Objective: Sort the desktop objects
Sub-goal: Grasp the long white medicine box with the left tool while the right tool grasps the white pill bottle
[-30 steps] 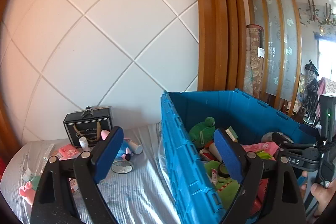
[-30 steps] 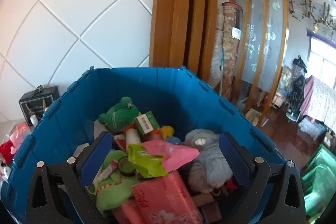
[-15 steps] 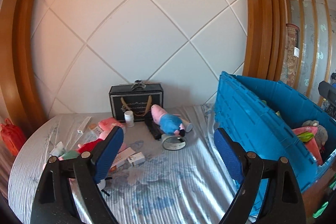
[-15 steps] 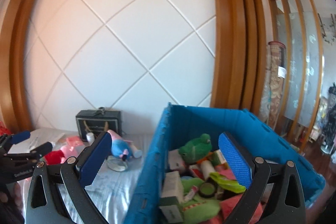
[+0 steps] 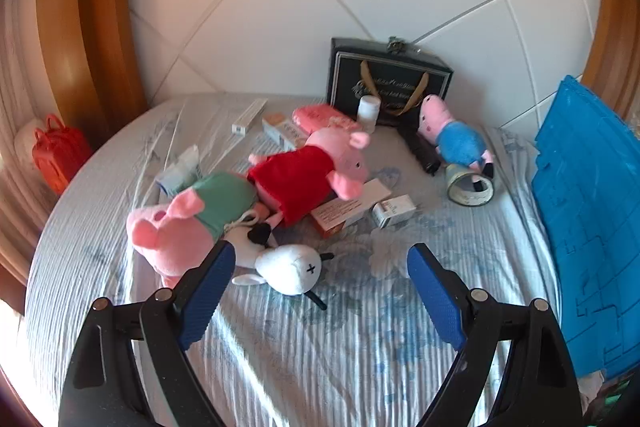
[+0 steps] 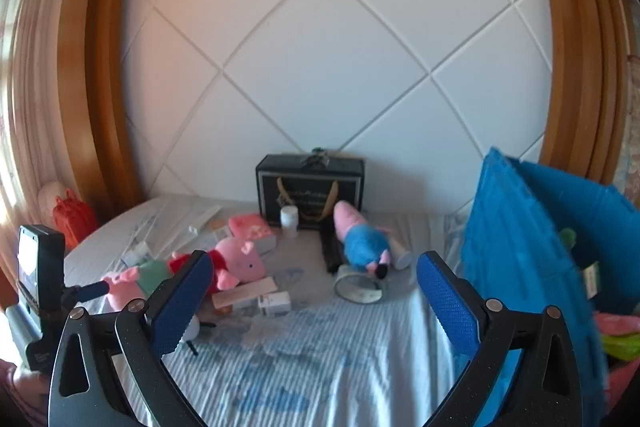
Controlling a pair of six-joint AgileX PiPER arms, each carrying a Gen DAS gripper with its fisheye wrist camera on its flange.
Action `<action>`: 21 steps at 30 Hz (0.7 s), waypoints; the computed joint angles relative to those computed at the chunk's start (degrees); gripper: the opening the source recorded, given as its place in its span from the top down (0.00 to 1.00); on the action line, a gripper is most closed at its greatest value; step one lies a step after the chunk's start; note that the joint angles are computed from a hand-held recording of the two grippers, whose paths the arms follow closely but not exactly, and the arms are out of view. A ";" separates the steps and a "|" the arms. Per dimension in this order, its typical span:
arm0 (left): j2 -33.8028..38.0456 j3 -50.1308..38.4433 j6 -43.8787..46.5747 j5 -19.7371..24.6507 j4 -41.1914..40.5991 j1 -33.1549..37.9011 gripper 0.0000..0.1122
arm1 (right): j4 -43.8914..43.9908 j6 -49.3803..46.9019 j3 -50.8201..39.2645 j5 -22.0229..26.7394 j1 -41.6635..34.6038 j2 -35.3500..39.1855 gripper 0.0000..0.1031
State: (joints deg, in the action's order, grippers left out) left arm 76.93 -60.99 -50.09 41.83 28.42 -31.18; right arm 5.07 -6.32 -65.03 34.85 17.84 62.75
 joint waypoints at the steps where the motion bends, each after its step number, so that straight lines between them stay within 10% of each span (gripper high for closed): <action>1: 1.20 0.58 1.30 -1.28 -2.22 1.98 0.21 | 0.97 -0.71 -0.15 0.15 0.04 2.48 0.00; 13: 19.71 -4.71 20.26 -7.77 -21.55 14.91 0.21 | 3.83 -2.37 -11.53 -1.19 -1.81 37.30 0.00; 21: 34.28 -35.97 33.39 2.65 -26.48 20.62 0.21 | -7.16 12.20 -54.65 11.94 -7.96 64.82 0.00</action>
State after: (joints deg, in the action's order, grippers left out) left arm 111.21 -96.96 -16.69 44.49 1.94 -10.56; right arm -2.09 5.87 -119.67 46.80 9.88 127.57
